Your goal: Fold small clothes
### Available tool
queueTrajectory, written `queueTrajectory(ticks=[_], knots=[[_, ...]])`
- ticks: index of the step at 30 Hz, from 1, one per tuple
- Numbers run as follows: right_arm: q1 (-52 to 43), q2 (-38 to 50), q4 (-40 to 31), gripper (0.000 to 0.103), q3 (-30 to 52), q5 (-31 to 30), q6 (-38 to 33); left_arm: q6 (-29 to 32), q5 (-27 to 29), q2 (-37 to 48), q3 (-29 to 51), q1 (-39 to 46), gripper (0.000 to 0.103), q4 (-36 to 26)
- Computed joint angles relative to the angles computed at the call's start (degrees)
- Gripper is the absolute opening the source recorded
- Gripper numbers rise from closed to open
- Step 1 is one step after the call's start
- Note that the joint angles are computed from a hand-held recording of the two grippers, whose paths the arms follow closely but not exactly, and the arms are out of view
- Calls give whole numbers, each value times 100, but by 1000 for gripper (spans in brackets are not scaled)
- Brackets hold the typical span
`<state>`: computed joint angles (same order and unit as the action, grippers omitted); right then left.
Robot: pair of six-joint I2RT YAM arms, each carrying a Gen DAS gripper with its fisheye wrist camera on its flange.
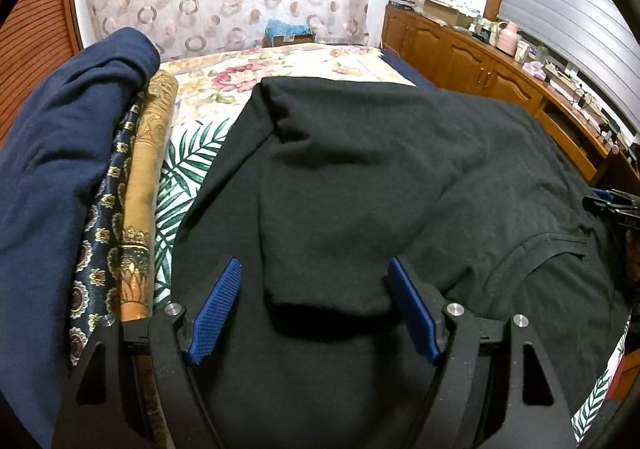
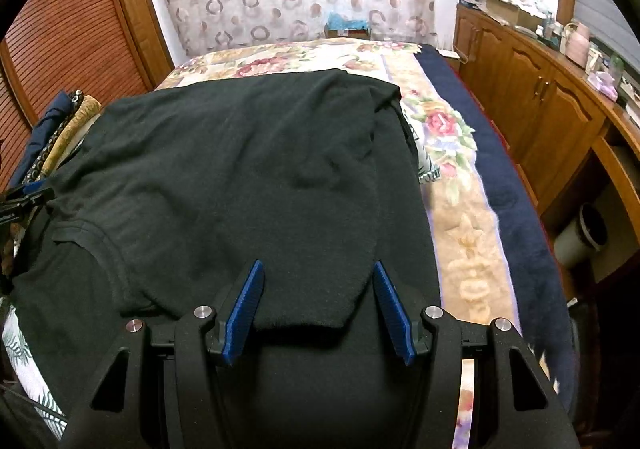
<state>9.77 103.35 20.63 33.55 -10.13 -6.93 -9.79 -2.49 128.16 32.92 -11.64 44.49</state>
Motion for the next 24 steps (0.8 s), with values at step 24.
queueTrajectory(ticks=[24], knots=[[227,163,667,24,-308,287,-174,-89,55,226,231,-70,40,81]])
